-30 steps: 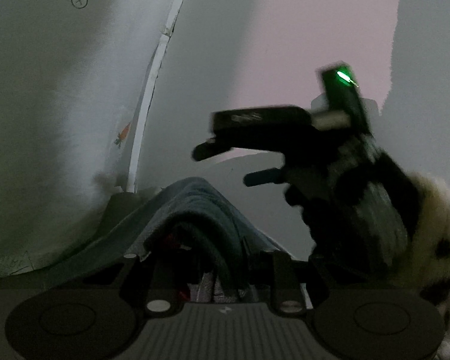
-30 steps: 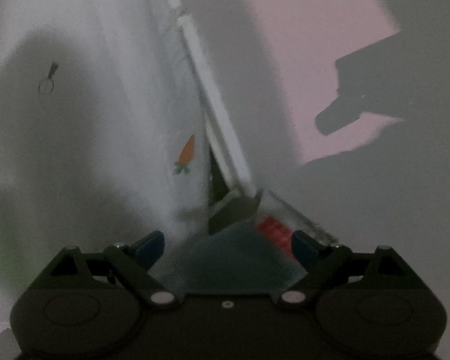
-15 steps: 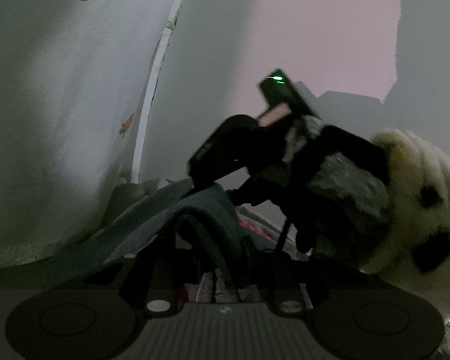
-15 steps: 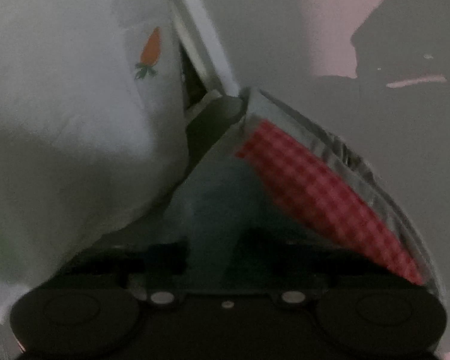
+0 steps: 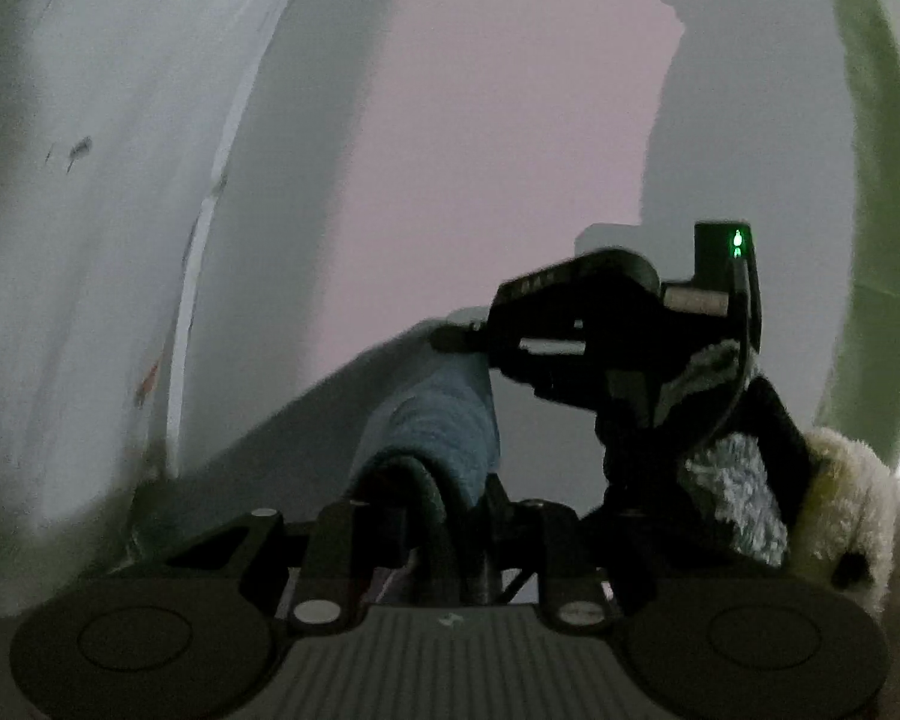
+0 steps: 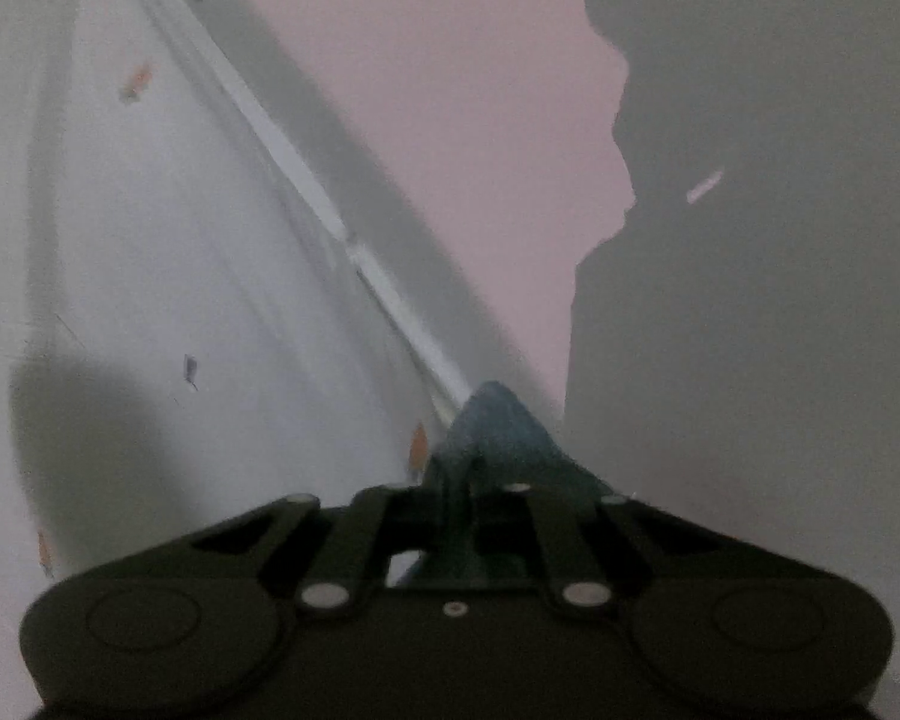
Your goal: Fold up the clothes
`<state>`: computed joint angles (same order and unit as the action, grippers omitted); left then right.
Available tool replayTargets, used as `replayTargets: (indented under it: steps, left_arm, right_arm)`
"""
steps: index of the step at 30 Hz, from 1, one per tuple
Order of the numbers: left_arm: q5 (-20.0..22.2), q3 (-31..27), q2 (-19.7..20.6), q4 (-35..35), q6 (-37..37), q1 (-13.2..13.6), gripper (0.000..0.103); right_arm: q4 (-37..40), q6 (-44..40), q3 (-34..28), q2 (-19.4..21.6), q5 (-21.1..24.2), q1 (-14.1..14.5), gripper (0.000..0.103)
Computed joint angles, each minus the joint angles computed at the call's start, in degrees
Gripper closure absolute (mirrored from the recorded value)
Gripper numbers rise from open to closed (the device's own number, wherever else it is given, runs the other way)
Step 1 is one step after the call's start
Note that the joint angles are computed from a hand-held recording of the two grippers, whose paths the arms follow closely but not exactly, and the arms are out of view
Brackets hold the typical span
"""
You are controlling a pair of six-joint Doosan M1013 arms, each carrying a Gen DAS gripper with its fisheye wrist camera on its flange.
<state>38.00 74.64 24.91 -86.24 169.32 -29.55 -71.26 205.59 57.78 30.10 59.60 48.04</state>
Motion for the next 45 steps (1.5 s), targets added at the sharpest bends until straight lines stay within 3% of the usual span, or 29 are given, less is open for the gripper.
replayTargets:
  steps: [3, 6, 7, 9, 10, 15, 20, 23, 26, 28, 30, 31, 36, 40, 45]
  left_arm:
    - [-0.27, 0.85, -0.7, 0.2, 1.59, -0.45, 0.08]
    - [-0.64, 1.8, -1.12, 4.23, -1.49, -0.82, 0.08]
    - [-0.65, 2.12, -1.21, 5.79, -2.93, -0.93, 0.081]
    - [-0.98, 2.96, -1.51, 7.49, -3.65, -1.21, 0.081]
    - [-1.08, 3.31, -1.66, 8.13, -3.7, -1.33, 0.081]
    - [0.53, 3.32, -1.55, 8.03, -3.92, -1.49, 0.082]
    - [1.31, 3.32, -0.99, 7.05, -2.55, -1.58, 0.082]
    - [1.85, 3.64, -1.16, 6.67, -2.18, -1.53, 0.082]
    - [2.39, 3.61, -0.98, 6.72, -2.86, -1.49, 0.082]
    - [2.32, 3.36, -0.67, 7.71, -4.09, -1.5, 0.082]
    - [2.07, 3.27, -0.54, 9.0, -5.24, -1.48, 0.082]
    - [2.28, 3.25, -0.53, 9.18, -5.69, -1.31, 0.082]
    - [5.87, 3.49, -1.22, 7.39, -5.17, 0.13, 0.082]
    - [11.96, 4.0, -2.63, 3.65, -6.2, 1.74, 0.083]
    - [17.58, 4.79, -4.52, -4.51, -1.9, 2.94, 0.083]
  right_arm:
    - [0.58, 4.23, 1.89, -1.31, 0.58, 0.45, 0.096]
    - [8.19, 0.83, -0.14, -0.87, 5.12, 0.83, 0.091]
    - [10.27, 0.39, -0.49, -0.73, 6.08, 0.89, 0.086]
    - [13.84, 0.41, -0.67, -0.56, 7.13, 0.92, 0.051]
    - [15.89, -0.78, -1.38, -0.32, 8.19, 1.02, 0.044]
    - [26.84, -13.29, -8.71, 2.69, 17.57, 0.57, 0.027]
    - [35.9, -17.87, -9.32, 3.14, 14.74, -1.89, 0.025]
    - [42.95, -23.83, -12.1, 4.9, 13.72, -3.99, 0.015]
    - [49.65, -29.12, -15.75, 7.82, 17.75, -5.93, 0.015]
    - [53.41, -28.28, -12.68, 7.03, 13.63, -7.07, 0.017]
    - [55.15, -22.2, -6.02, 4.2, 3.91, -7.61, 0.063]
    - [54.06, -19.0, -4.38, 3.66, 0.81, -7.33, 0.069]
    - [39.31, -8.94, -3.54, 2.9, 1.9, -3.01, 0.075]
    - [26.22, 7.97, 2.01, -1.33, -0.41, 0.82, 0.075]
    - [13.35, 20.84, 2.41, -3.48, 4.96, 5.63, 0.075]
